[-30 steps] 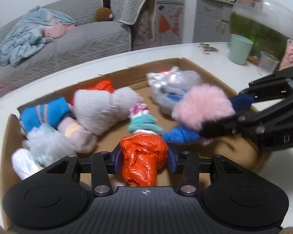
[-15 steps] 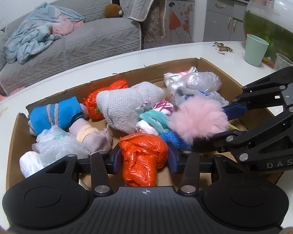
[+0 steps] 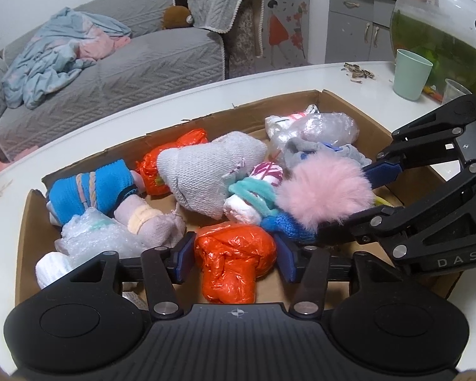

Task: Organize objects
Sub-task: 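Carry both items into the box and open both tools to release them, then move both tools back to the last bubble-wrap bundles on the table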

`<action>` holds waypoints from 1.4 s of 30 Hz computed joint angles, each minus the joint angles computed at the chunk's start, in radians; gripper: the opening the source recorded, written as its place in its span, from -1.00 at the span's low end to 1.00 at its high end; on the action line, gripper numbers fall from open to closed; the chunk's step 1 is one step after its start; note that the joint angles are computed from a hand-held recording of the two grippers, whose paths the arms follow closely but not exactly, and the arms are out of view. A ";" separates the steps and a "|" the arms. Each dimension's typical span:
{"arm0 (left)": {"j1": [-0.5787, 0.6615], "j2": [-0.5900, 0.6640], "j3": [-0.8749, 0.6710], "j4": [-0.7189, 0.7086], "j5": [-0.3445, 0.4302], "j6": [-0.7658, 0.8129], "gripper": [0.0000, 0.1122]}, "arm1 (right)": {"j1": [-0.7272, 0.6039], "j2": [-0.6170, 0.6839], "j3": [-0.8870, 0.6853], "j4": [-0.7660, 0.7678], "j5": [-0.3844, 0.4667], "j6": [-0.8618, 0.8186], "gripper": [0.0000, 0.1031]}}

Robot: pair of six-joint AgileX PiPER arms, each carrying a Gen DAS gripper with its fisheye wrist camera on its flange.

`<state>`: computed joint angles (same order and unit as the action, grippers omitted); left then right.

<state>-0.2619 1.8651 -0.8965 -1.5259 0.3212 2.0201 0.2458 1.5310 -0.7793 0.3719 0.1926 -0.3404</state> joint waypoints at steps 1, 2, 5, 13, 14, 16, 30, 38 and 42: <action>-0.002 -0.001 0.001 -0.003 -0.003 0.003 0.08 | 0.002 0.001 -0.001 -0.013 -0.002 0.013 -0.30; -0.004 -0.002 0.001 -0.006 -0.007 0.003 0.13 | 0.006 0.003 -0.002 -0.031 -0.003 0.033 -0.28; -0.005 -0.001 -0.005 0.023 -0.017 -0.039 0.24 | 0.009 0.002 -0.007 -0.074 0.011 0.075 -0.25; -0.012 -0.025 0.003 0.123 -0.041 -0.217 0.45 | 0.044 -0.011 -0.013 -0.375 0.067 0.409 0.12; -0.014 -0.034 0.009 0.112 -0.049 -0.213 0.49 | 0.047 -0.019 -0.009 -0.399 0.067 0.441 0.14; -0.012 -0.055 0.024 0.088 -0.057 -0.214 0.55 | 0.051 -0.036 -0.005 -0.450 0.075 0.515 0.26; 0.050 -0.233 0.145 0.109 -0.063 -0.350 0.75 | 0.207 -0.131 0.013 -0.957 0.180 1.204 0.44; 0.127 -0.372 0.250 0.195 0.005 -0.421 0.78 | 0.342 -0.206 0.051 -1.115 0.262 1.463 0.48; 0.168 -0.441 0.302 0.225 0.040 -0.424 0.78 | 0.412 -0.240 0.074 -1.170 0.306 1.571 0.48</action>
<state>-0.0942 1.4239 -0.5946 -1.3012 0.3611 1.5962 0.6583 1.2907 -0.7050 -0.7983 0.4982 1.2302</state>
